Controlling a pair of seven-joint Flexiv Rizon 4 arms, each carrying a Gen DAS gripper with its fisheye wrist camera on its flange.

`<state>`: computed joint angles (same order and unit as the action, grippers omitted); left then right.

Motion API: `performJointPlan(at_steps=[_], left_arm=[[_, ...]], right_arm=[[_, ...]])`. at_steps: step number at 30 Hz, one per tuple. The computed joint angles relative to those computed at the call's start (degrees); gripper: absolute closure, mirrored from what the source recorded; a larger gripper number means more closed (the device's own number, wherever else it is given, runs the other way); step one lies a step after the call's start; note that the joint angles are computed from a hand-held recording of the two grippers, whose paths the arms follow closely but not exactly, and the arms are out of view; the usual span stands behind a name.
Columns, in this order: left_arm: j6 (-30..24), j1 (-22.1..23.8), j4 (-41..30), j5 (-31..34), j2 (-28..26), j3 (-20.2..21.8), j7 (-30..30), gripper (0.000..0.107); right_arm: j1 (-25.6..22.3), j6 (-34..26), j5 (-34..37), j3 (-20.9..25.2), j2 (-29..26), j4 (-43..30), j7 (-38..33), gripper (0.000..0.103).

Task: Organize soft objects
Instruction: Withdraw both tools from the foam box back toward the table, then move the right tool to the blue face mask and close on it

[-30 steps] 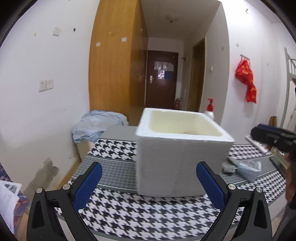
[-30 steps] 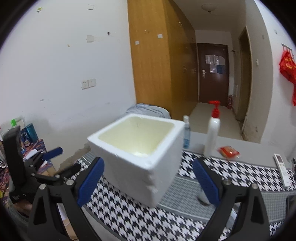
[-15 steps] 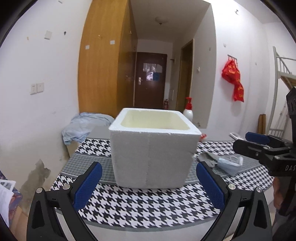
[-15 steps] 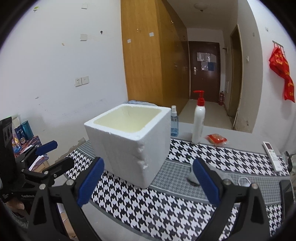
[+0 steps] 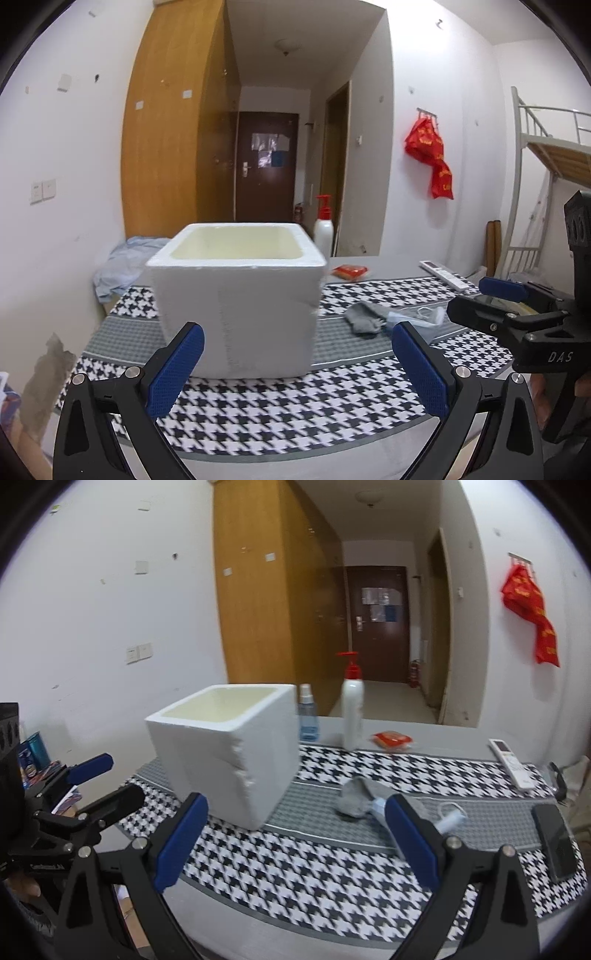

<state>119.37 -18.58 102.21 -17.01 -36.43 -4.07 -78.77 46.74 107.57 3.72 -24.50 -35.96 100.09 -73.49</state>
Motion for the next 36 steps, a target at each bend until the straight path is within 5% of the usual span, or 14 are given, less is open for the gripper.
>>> performJointPlan(at_steps=[12,36], left_arm=[[-5.1,1.2,-5.1,4.3,-3.1,-2.9,0.3,0.005],[-17.9,1.5,-16.1,6.1,-9.3,-6.3,1.6,0.005]], right_arm=[[2.1,-0.4,2.6,-5.3,-0.7,3.3,1.8,0.004],[-9.5,-3.0,-2.9,2.5,-2.3,1.2,8.0,0.004]])
